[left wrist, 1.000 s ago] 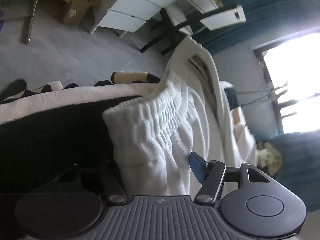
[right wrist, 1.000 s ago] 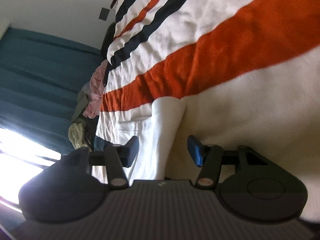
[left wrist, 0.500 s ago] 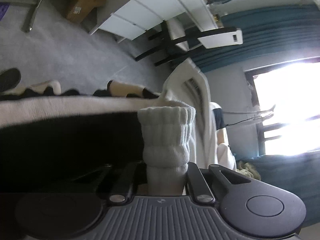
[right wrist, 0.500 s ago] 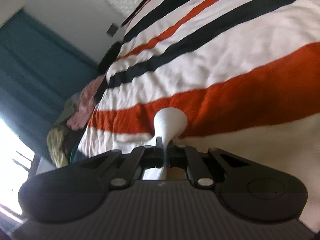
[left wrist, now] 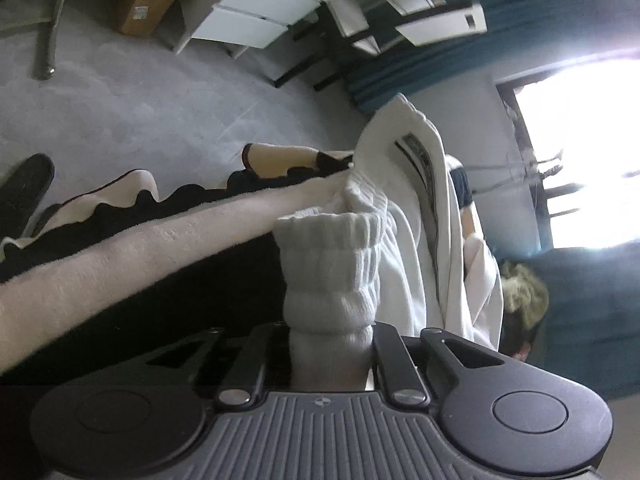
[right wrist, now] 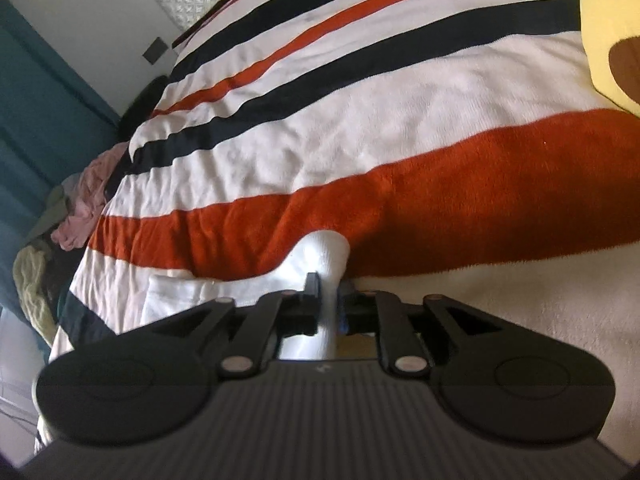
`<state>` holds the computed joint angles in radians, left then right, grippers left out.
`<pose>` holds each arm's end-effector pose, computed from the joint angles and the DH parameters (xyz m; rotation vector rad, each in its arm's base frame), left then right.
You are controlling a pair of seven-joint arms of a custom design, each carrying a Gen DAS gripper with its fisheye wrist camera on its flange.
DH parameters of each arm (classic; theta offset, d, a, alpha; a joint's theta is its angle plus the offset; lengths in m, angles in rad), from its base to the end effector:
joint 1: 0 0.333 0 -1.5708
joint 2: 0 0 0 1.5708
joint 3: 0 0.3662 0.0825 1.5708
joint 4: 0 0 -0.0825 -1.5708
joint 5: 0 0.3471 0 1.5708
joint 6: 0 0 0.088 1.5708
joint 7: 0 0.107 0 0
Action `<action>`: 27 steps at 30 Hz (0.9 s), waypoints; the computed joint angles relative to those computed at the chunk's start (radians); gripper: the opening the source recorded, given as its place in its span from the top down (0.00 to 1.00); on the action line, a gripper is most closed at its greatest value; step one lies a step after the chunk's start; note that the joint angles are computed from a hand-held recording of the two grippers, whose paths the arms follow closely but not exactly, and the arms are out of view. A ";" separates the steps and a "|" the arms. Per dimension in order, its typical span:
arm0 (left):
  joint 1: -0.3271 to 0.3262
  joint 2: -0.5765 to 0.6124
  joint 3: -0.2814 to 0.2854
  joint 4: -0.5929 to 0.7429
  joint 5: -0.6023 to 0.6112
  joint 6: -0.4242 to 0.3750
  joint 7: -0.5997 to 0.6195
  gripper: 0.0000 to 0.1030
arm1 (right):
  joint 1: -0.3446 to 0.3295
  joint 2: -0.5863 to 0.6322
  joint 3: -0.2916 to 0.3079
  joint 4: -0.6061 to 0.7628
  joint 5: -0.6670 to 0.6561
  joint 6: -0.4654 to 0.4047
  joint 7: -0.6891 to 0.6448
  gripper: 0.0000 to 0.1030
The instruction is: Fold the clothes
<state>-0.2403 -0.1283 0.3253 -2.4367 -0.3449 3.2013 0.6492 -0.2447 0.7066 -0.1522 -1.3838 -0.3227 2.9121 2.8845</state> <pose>0.4785 0.0795 0.5270 -2.7031 0.2624 -1.2639 0.7396 -0.2460 0.4480 -0.2648 2.3668 -0.6613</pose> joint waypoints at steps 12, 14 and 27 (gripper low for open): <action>0.457 -0.088 -0.425 0.153 0.781 -0.313 -0.353 0.20 | 0.203 -0.115 -0.258 -0.084 -0.305 0.132 0.197 0.23; 0.473 -0.083 -0.464 0.191 0.917 -0.337 -0.417 0.18 | 0.240 -0.131 -0.303 -0.099 -0.382 0.237 0.218 0.23; 0.288 0.142 -0.563 0.526 1.459 -0.452 -0.615 0.14 | 0.021 -0.196 0.110 -0.154 -0.648 0.661 0.003 0.24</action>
<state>0.0481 0.0136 -0.2375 -1.9103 1.1140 2.7490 0.0346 -0.2241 0.5103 -0.0423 -1.5381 -0.9710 3.5730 2.8877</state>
